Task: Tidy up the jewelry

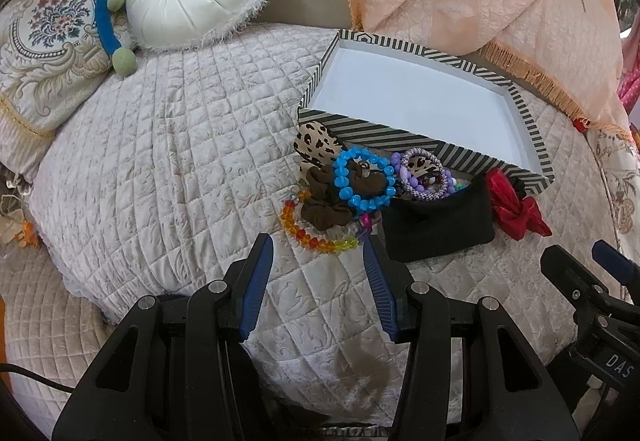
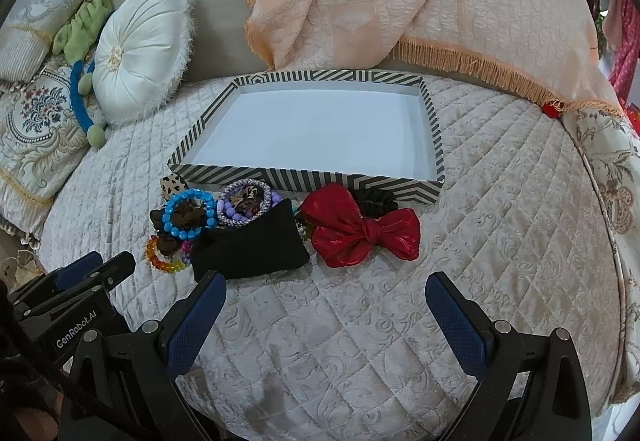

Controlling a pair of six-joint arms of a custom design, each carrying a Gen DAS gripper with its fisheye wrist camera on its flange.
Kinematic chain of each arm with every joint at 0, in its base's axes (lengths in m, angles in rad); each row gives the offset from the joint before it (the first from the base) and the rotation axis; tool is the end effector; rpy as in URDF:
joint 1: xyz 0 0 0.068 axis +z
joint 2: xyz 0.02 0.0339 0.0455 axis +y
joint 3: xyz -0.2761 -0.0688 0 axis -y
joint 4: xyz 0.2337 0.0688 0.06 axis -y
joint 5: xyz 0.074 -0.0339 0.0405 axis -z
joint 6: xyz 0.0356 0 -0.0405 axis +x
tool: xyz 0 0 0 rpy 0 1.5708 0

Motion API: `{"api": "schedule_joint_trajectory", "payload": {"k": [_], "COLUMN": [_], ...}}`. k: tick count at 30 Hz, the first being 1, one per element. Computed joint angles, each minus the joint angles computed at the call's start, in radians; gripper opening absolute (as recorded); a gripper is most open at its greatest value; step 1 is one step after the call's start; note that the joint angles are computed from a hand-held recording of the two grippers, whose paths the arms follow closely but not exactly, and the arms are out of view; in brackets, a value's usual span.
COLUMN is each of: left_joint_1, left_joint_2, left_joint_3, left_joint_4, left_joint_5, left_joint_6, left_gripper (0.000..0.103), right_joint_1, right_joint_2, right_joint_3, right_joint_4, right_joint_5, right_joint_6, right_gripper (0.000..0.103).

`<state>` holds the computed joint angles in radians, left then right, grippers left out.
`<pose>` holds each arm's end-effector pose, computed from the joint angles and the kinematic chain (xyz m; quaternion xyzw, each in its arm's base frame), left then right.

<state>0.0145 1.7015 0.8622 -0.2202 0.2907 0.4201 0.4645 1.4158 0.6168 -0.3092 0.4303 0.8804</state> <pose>0.3098 -0.0057 0.1591 0.2287 0.9303 -0.0829 0.2745 0.2130 0.0901 0.1655 0.2442 0.9203 -0.0231 0.3046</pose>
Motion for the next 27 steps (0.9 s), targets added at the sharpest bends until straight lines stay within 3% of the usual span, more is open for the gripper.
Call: {"api": "schedule_joint_trajectory", "payload": {"k": [18, 21, 27], "left_joint_1": [-0.002, 0.007, 0.072], "left_joint_2": [0.026, 0.046, 0.158], "left_joint_3": [0.011, 0.057, 0.288], "left_joint_4": [0.003, -0.05, -0.234], "left_joint_5": [-0.012, -0.003, 0.045], "left_joint_6": [0.002, 0.007, -0.02], "left_gripper": [0.047, 0.047, 0.047], "right_joint_1": [-0.024, -0.038, -0.075], "right_joint_2": [-0.004, -0.019, -0.049], "right_joint_3": [-0.037, -0.056, -0.106], "right_joint_4": [0.042, 0.049, 0.123], "right_joint_5": [-0.035, -0.05, -0.109], "right_joint_6": [-0.016, -0.031, -0.099], "right_gripper": [0.099, 0.099, 0.097]}}
